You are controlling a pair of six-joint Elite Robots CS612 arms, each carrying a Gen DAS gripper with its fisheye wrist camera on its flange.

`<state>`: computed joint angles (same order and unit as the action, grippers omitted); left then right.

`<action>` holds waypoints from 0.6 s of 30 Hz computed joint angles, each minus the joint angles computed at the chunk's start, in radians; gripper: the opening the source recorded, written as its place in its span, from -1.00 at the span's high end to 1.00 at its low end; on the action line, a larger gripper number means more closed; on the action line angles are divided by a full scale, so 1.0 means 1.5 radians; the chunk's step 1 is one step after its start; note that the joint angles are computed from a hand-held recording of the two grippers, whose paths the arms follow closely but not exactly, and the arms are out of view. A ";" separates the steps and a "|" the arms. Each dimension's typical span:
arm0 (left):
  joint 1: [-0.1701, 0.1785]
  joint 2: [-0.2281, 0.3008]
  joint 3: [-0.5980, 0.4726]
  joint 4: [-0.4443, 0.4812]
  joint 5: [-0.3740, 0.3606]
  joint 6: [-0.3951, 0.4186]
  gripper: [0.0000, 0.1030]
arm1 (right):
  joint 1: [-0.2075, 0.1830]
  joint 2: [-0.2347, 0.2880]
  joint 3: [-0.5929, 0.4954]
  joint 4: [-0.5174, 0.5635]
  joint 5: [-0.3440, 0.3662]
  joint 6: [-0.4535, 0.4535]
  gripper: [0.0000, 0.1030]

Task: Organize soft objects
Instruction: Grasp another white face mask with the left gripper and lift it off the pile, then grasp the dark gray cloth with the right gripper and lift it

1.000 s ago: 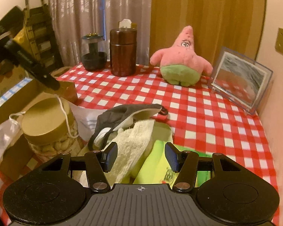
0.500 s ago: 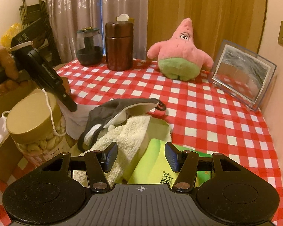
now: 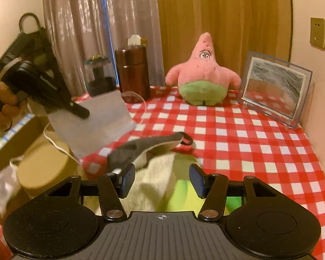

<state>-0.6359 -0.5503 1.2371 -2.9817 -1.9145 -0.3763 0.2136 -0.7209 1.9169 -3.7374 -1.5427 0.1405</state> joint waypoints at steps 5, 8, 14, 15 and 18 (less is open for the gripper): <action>-0.005 -0.027 0.033 -0.045 0.038 0.024 1.00 | 0.001 0.008 -0.036 0.034 0.025 0.008 -0.08; -0.010 -0.039 0.053 -0.070 0.071 0.035 1.00 | 0.004 0.013 -0.060 0.084 0.030 0.012 -0.08; -0.012 -0.052 0.093 -0.135 0.118 0.021 1.00 | 0.006 0.031 -0.095 0.127 0.027 0.008 -0.07; -0.012 -0.054 0.099 -0.143 0.123 0.018 1.00 | 0.006 0.033 -0.096 0.124 0.026 0.010 -0.03; -0.013 -0.058 0.111 -0.149 0.132 0.019 1.00 | 0.007 0.034 -0.098 0.123 0.018 0.002 0.68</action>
<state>-0.6558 -0.6378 1.4040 -3.2049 -1.7163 -0.3484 0.2244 -0.6692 1.7698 -3.5535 -1.5159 0.1434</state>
